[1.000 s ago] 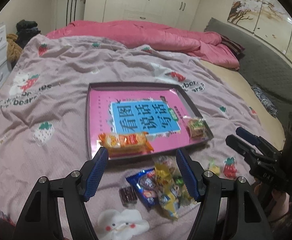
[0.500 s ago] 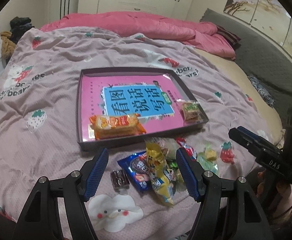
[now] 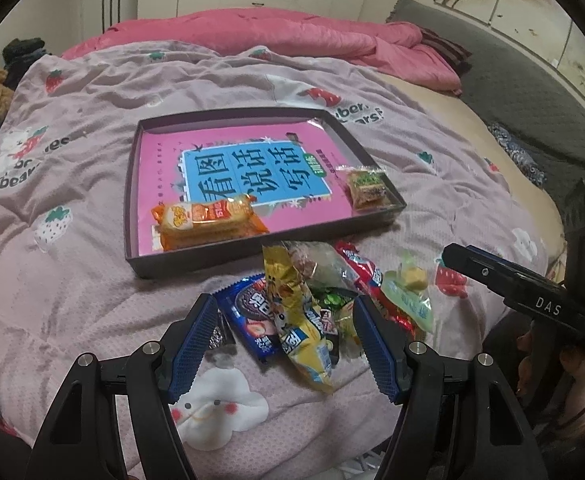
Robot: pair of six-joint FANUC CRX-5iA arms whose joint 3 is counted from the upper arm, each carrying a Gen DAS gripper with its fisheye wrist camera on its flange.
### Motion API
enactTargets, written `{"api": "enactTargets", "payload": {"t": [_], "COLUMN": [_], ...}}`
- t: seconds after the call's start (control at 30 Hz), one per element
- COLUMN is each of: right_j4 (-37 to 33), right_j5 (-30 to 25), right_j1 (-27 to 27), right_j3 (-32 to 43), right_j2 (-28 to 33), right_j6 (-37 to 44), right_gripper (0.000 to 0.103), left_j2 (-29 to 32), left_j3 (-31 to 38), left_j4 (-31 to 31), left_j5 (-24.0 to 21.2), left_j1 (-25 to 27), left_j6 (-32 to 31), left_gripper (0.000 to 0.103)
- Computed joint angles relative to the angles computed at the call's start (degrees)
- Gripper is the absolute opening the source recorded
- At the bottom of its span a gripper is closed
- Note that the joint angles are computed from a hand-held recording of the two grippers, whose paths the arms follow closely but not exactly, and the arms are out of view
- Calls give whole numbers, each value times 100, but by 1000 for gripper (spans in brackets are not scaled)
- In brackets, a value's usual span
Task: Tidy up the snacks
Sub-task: 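Withdraw both tools from the tray back over the snack pile, then grasp the yellow foil chip bag with the left tool while the right tool grasps the green pouch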
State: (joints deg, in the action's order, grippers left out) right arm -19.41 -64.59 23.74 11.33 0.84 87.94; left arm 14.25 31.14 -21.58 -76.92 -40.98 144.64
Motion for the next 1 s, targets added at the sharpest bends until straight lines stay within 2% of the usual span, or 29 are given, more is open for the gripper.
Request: {"api": "enactTargets", "payload": {"t": [0.33,0.47,0.63,1.0], "right_j4": [-126,-206,-385,-958], "right_j5": [-574,-767,-933,-1082], "right_j1": [-53,-91,-175,-436], "right_j3": [182,254,365,678], "right_j2": [289,416,575,1025], "right_j6": [-110,-164,-218,-462], "right_gripper": [74,67,61,61], "left_j2": [25,61,89,140], "left_j3": [-174,-184,-206,-276], "left_j4": [260,304,360,472], "left_j5": [90,100,143,242], "left_j1": [109,129,161,248], "left_j6": [-29,-64,-98,-121], "left_gripper": [72,72,72,72]}}
